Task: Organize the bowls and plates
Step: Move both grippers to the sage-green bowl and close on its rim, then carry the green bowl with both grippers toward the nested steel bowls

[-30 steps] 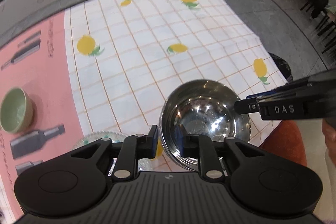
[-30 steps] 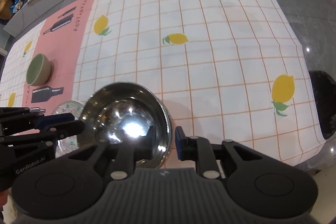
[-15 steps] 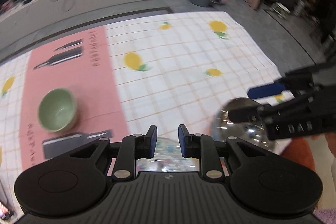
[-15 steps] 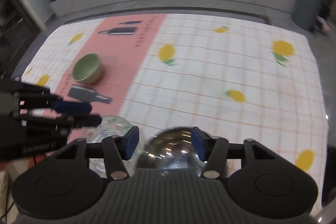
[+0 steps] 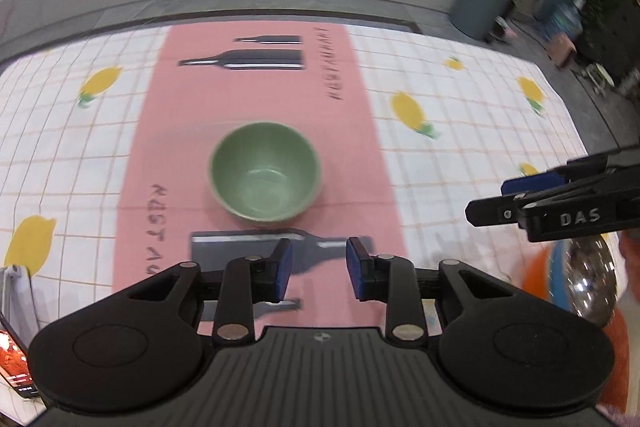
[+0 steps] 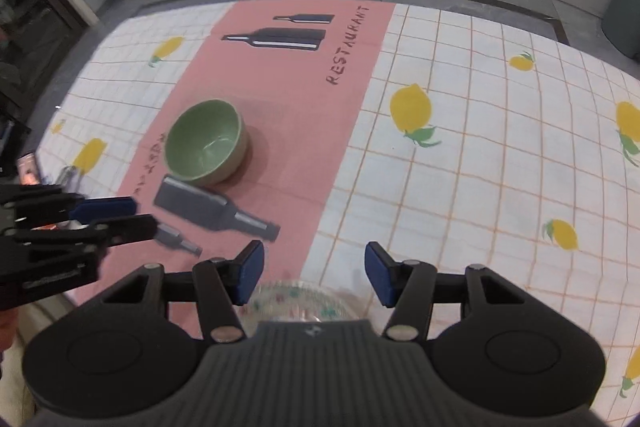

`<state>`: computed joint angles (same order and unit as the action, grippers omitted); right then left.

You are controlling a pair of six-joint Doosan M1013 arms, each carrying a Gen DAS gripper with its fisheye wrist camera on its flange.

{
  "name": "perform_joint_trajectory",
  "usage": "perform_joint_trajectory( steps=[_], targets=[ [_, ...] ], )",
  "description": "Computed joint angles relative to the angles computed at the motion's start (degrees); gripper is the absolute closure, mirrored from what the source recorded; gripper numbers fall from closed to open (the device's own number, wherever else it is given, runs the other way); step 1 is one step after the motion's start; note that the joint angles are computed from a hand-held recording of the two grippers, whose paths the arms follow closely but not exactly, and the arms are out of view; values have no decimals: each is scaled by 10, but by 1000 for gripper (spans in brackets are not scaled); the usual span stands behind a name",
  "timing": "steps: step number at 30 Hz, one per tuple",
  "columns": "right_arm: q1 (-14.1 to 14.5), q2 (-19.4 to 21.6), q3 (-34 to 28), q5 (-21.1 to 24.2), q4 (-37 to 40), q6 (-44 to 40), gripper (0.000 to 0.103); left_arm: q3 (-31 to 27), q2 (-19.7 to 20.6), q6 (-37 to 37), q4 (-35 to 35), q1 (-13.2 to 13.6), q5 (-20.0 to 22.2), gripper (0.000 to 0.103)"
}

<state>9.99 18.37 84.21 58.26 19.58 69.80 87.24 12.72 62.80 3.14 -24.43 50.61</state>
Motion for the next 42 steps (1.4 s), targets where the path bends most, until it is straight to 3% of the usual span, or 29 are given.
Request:
perform_joint_trajectory(
  steps=[4, 9, 15, 21, 30, 34, 36, 40, 42],
  targets=[
    [27, 29, -27, -10, -44, 33, 47, 15, 0, -51, 11, 21, -40, 43],
    [38, 67, -67, 5, -20, 44, 47, 26, 8, -82, -12, 45, -69, 42],
    [49, 116, -126, 46, -21, 111, 47, 32, 20, -121, -5, 57, -91, 41],
    [50, 145, -156, 78, 15, 134, 43, 41, 28, -125, -49, 70, -114, 41],
    [64, 166, -174, 105, 7, 127, 54, 36, 39, -100, -80, 75, -114, 41],
    [66, 171, -175, 106, 1, 136, 55, 34, 45, -99, -90, 76, -107, 44],
    [67, 171, -175, 104, 2, 134, 59, 34, 46, -99, -93, 77, -105, 49],
    [70, 170, -171, 95, -2, 130, 64, 28, 51, -105, -92, 76, -84, 70],
    [73, 169, -170, 89, -9, 127, 68, 28, 53, -102, -97, 77, -82, 72]
  ],
)
